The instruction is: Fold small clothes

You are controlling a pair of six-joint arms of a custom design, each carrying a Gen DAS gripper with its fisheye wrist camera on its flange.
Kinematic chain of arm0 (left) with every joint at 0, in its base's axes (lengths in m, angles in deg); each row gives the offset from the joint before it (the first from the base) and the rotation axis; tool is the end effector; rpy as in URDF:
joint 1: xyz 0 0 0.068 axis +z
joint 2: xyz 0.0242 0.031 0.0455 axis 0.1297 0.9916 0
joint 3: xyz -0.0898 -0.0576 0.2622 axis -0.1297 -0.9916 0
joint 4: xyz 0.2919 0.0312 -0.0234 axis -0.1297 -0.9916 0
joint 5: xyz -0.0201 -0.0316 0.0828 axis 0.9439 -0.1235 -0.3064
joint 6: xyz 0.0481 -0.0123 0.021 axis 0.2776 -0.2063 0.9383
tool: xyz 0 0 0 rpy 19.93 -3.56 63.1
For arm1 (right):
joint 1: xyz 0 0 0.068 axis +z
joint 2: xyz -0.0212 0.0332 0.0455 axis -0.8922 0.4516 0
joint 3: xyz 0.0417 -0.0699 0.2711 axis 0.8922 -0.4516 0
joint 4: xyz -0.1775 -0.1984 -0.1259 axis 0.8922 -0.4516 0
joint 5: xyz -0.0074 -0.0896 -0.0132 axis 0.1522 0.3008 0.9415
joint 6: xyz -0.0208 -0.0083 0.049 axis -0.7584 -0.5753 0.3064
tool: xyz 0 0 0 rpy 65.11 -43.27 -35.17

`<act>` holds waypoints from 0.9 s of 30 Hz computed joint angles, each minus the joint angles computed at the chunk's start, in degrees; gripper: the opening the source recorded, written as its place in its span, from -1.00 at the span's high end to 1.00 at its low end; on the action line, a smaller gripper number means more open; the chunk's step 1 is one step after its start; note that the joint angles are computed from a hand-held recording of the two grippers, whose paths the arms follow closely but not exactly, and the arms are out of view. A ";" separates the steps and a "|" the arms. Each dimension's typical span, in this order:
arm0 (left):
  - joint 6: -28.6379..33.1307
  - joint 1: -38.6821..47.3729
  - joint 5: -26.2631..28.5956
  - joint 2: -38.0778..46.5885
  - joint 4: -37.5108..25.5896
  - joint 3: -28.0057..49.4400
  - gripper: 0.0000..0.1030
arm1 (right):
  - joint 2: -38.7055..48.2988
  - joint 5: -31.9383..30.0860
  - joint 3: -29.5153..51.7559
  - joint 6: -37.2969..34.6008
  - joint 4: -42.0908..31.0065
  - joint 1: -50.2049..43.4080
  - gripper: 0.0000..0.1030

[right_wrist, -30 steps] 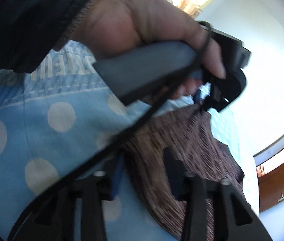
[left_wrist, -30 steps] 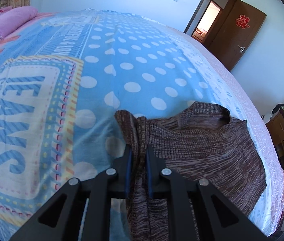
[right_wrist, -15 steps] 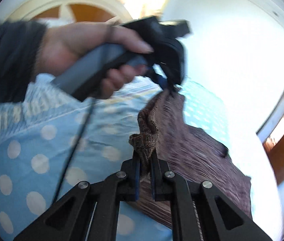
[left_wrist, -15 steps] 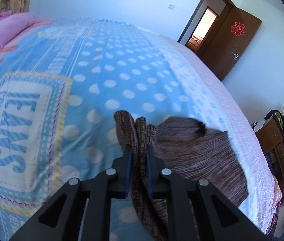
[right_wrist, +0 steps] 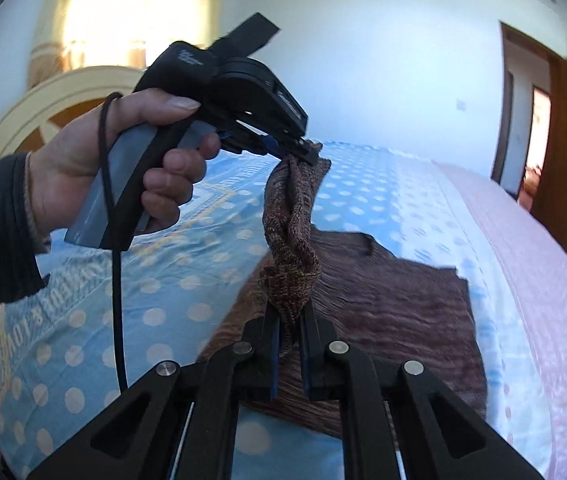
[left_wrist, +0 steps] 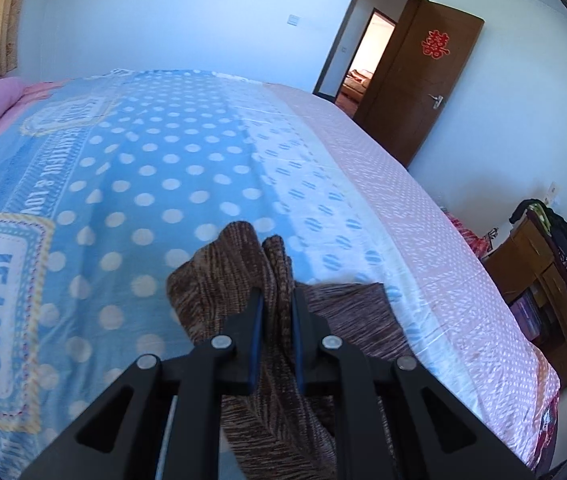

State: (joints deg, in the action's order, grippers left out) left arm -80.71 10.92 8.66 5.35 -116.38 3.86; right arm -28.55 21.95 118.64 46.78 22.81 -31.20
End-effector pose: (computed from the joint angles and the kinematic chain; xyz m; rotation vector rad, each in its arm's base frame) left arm 0.3232 0.0084 0.2742 -0.0811 2.3542 -0.4175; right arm 0.1957 0.1241 0.2431 -0.7055 1.9836 0.3262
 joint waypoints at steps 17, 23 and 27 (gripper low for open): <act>-4.13 -18.03 -7.18 14.64 3.80 8.54 0.73 | 4.78 -22.09 3.22 0.07 -10.48 -27.47 0.87; -4.47 -21.58 -8.49 19.54 4.55 11.11 0.73 | 7.43 -24.38 3.52 -1.86 -12.72 -32.38 0.87; -5.00 -23.32 -9.32 22.72 5.07 12.49 0.74 | 10.26 -25.39 3.80 -2.34 -13.22 -35.46 0.87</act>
